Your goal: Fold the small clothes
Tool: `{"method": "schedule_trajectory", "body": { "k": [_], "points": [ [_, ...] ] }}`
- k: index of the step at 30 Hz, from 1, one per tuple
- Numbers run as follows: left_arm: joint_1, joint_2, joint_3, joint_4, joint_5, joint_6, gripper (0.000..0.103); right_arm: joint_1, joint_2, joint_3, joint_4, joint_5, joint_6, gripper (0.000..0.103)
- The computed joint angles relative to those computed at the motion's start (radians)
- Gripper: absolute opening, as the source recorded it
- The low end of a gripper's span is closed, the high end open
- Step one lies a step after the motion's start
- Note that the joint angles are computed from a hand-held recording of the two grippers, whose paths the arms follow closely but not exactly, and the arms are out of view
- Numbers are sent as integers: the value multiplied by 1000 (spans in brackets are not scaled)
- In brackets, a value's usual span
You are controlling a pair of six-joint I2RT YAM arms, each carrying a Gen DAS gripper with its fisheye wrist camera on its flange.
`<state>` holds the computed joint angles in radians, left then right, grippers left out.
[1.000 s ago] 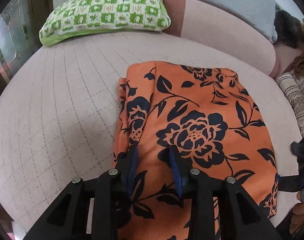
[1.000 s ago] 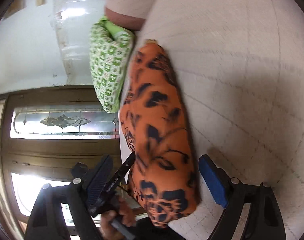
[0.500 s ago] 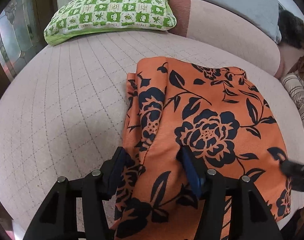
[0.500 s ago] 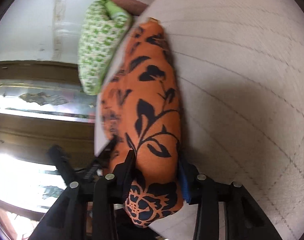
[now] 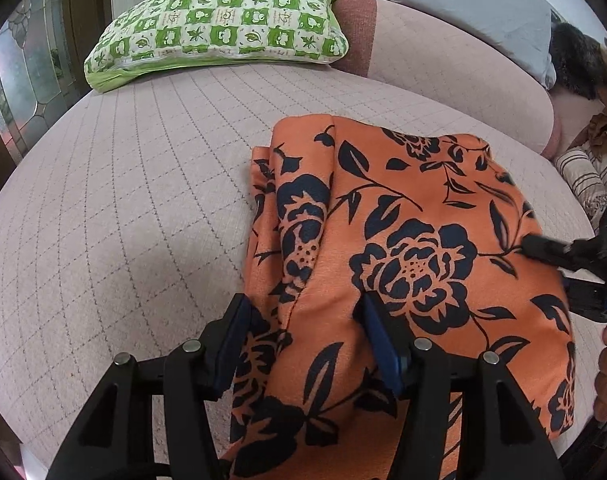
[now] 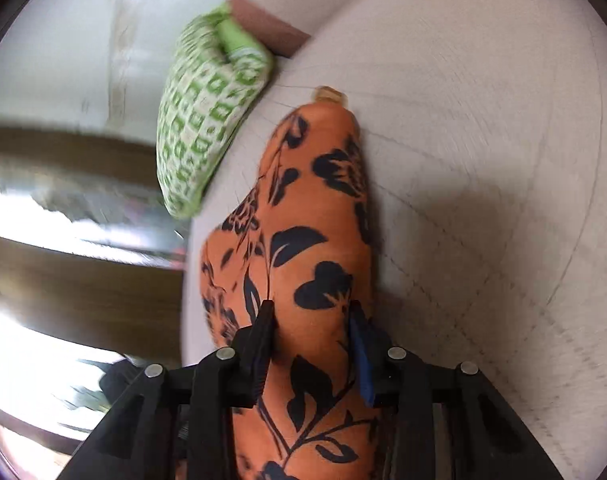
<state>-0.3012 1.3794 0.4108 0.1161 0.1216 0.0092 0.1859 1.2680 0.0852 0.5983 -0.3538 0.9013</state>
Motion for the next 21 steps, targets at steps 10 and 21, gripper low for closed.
{"method": "schedule_trajectory", "body": {
  "k": [10, 21],
  "points": [
    [11, -12, -3, -10, 11, 9, 61, -140, 36, 14, 107, -139, 53, 80],
    [24, 3, 1, -2, 30, 11, 61, -117, 302, 209, 31, -91, -20, 42]
  ]
}}
